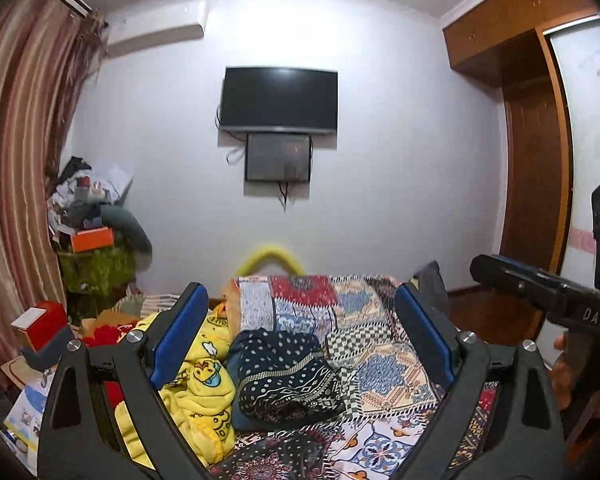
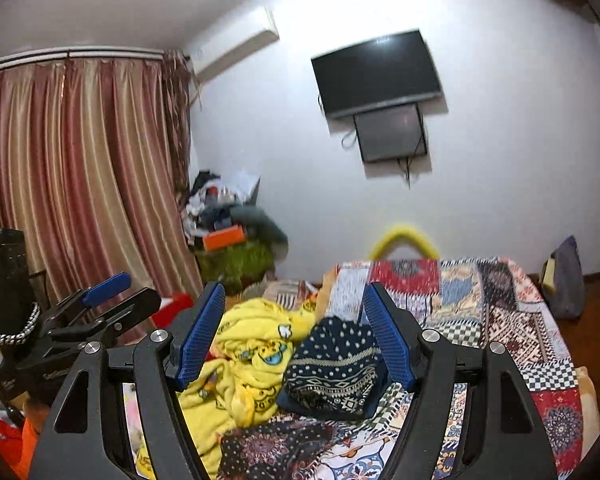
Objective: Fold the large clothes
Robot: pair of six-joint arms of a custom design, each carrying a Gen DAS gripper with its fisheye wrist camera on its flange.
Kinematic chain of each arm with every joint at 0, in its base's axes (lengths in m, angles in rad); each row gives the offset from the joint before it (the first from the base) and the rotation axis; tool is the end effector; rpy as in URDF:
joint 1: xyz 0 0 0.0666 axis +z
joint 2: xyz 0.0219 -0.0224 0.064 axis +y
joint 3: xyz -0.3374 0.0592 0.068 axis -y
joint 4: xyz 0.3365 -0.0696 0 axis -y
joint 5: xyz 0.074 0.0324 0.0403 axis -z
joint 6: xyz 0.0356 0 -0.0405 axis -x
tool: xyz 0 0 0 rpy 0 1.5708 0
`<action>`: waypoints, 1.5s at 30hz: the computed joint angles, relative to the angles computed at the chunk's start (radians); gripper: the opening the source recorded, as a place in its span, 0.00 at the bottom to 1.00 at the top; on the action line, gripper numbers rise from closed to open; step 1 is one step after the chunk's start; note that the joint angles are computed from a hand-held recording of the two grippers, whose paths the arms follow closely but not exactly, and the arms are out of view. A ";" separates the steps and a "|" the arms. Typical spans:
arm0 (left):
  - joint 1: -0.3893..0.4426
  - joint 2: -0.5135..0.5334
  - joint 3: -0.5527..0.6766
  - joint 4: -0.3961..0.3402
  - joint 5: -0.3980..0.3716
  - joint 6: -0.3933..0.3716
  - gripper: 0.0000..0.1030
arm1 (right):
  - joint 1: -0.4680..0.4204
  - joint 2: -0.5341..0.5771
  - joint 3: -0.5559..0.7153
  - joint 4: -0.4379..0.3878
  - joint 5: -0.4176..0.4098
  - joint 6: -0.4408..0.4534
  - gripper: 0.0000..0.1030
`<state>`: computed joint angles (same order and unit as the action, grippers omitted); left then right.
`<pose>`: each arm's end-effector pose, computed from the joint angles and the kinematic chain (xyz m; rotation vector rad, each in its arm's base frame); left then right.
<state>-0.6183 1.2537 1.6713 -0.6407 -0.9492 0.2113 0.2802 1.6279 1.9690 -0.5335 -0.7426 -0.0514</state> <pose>0.3272 -0.1977 0.5877 -0.3151 1.6761 0.2341 0.4975 0.1678 0.5568 -0.7406 1.6370 0.8896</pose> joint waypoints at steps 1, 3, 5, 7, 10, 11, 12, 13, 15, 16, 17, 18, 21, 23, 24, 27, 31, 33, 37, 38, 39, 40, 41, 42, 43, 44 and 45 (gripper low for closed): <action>-0.015 -0.006 -0.014 0.020 -0.026 -0.012 0.93 | 0.001 -0.024 -0.041 0.030 0.004 -0.009 0.67; -0.033 -0.019 -0.045 0.064 -0.065 -0.040 0.93 | 0.006 -0.049 -0.088 0.065 0.030 -0.008 0.67; -0.058 -0.025 -0.064 0.090 -0.109 -0.045 0.96 | 0.017 -0.068 -0.126 0.102 0.073 0.001 0.67; -0.069 -0.028 -0.076 0.105 -0.125 -0.031 1.00 | 0.026 -0.077 -0.140 0.112 0.114 0.018 0.68; -0.075 -0.032 -0.088 0.112 -0.129 -0.030 1.00 | 0.029 -0.093 -0.155 0.124 0.152 0.017 0.81; -0.075 -0.030 -0.088 0.112 -0.136 -0.033 1.00 | 0.030 -0.094 -0.154 0.124 0.159 0.015 0.83; -0.078 -0.030 -0.089 0.112 -0.143 -0.034 1.00 | 0.031 -0.092 -0.151 0.121 0.165 0.016 0.84; -0.077 -0.030 -0.090 0.109 -0.141 -0.034 1.00 | 0.032 -0.090 -0.145 0.115 0.172 0.017 0.85; -0.076 -0.031 -0.094 0.103 -0.133 -0.023 1.00 | 0.035 -0.090 -0.144 0.106 0.195 0.016 0.97; -0.080 -0.027 -0.092 0.098 -0.132 -0.017 1.00 | 0.035 -0.092 -0.148 0.112 0.204 0.012 0.98; -0.079 -0.027 -0.093 0.095 -0.131 -0.015 1.00 | 0.035 -0.099 -0.164 0.123 0.209 0.010 0.99; -0.079 -0.028 -0.096 0.091 -0.135 -0.012 1.00 | 0.036 -0.105 -0.174 0.128 0.218 0.012 0.99; -0.077 -0.027 -0.098 0.083 -0.138 -0.004 1.00 | 0.036 -0.110 -0.181 0.125 0.230 0.015 0.99; -0.075 -0.028 -0.103 0.082 -0.131 0.005 1.00 | 0.032 -0.110 -0.182 0.122 0.225 0.011 0.99; -0.073 -0.029 -0.104 0.079 -0.127 0.011 1.00 | 0.030 -0.111 -0.182 0.120 0.224 0.009 0.99; -0.067 -0.031 -0.109 0.073 -0.120 0.019 1.00 | 0.027 -0.117 -0.189 0.121 0.225 0.008 0.99; -0.059 -0.024 -0.100 0.051 -0.121 0.043 1.00 | 0.027 -0.122 -0.193 0.116 0.230 0.007 0.99; -0.052 -0.020 -0.095 0.037 -0.115 0.060 1.00 | 0.026 -0.123 -0.194 0.113 0.232 0.010 0.99; -0.047 -0.015 -0.093 0.021 -0.108 0.077 1.00 | 0.026 -0.126 -0.192 0.103 0.236 0.015 0.99; -0.045 -0.016 -0.094 0.018 -0.106 0.079 1.00 | 0.027 -0.125 -0.189 0.097 0.237 0.016 0.99; -0.045 -0.015 -0.094 0.017 -0.106 0.079 1.00 | 0.027 -0.125 -0.186 0.092 0.237 0.015 0.99; -0.045 -0.015 -0.095 0.017 -0.104 0.077 1.00 | 0.026 -0.125 -0.186 0.090 0.238 0.014 0.99; -0.044 -0.015 -0.095 0.016 -0.102 0.077 1.00 | 0.027 -0.123 -0.183 0.088 0.239 0.014 0.99; -0.042 -0.014 -0.093 0.012 -0.100 0.078 1.00 | 0.027 -0.123 -0.181 0.085 0.239 0.014 0.99; -0.042 -0.013 -0.092 0.010 -0.098 0.079 1.00 | 0.026 -0.124 -0.180 0.083 0.240 0.013 0.99; -0.040 -0.013 -0.090 0.009 -0.094 0.079 1.00 | 0.026 -0.124 -0.179 0.082 0.242 0.012 0.99; -0.038 -0.013 -0.090 0.009 -0.091 0.079 1.00 | 0.025 -0.123 -0.176 0.080 0.242 0.011 0.99</action>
<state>-0.6565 1.2403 1.5814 -0.6314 -1.0402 0.2903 0.3052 1.5052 1.7929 -0.4536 -0.5005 -0.0400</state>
